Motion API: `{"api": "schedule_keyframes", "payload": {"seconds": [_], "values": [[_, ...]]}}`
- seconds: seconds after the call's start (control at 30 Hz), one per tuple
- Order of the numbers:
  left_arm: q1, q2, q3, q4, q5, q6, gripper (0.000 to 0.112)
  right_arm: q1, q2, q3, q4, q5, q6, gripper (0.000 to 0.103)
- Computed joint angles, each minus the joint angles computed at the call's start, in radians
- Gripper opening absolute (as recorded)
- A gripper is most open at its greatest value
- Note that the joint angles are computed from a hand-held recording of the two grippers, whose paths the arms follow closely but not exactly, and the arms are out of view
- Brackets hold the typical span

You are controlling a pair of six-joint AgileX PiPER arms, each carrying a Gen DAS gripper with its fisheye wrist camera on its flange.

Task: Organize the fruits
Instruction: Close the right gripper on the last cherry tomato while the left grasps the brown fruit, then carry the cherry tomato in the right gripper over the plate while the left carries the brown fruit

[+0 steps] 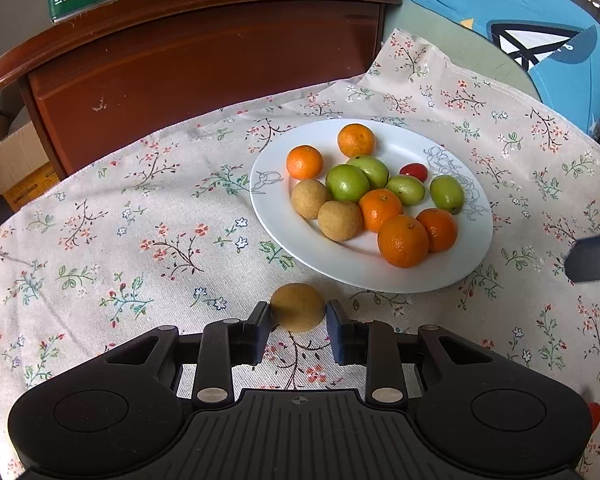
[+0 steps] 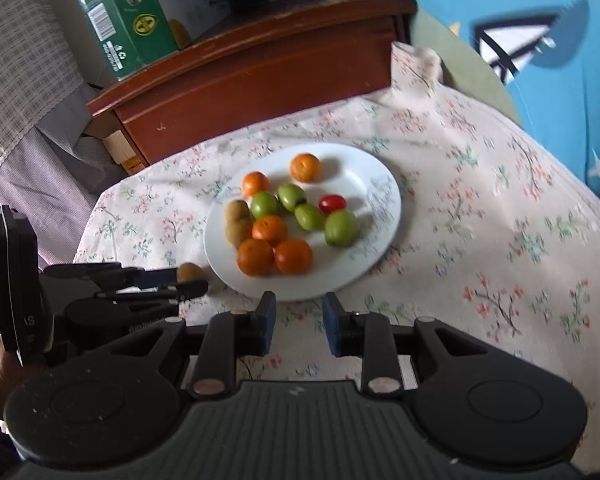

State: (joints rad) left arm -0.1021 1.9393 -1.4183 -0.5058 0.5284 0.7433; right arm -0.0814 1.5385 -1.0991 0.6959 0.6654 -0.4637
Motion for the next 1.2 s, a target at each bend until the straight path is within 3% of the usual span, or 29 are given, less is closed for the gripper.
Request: {"api": "schedule_keyframes", "payload": {"seconds": [0.17, 0.33, 0.5, 0.63, 1.0, 1.07, 1.2], "values": [[0.007, -0.027, 0.023, -0.046, -0.010, 0.035, 0.028, -0.008, -0.159, 0.201, -0.067, -0.028, -0.010, 0.028], [0.020, -0.081, 0.061, -0.087, -0.013, 0.042, 0.028, 0.021, -0.241, 0.306, -0.057, -0.025, -0.078, 0.028], [0.033, -0.158, 0.111, -0.146, -0.015, 0.072, 0.028, 0.107, -0.241, 0.335, -0.128, -0.101, -0.019, 0.029], [0.031, -0.215, 0.152, -0.161, -0.036, 0.061, 0.028, 0.126, -0.241, 0.341, -0.114, -0.143, -0.038, 0.037], [0.022, -0.256, 0.173, -0.227, -0.032, 0.098, 0.028, 0.187, -0.189, 0.331, -0.202, -0.205, 0.024, 0.036], [0.021, -0.256, 0.173, -0.226, -0.029, 0.097, 0.028, 0.187, -0.176, 0.325, -0.202, -0.192, 0.025, 0.031], [0.018, -0.253, 0.171, -0.228, -0.029, 0.094, 0.028, 0.198, -0.181, 0.330, -0.216, -0.204, 0.036, 0.030]]}}
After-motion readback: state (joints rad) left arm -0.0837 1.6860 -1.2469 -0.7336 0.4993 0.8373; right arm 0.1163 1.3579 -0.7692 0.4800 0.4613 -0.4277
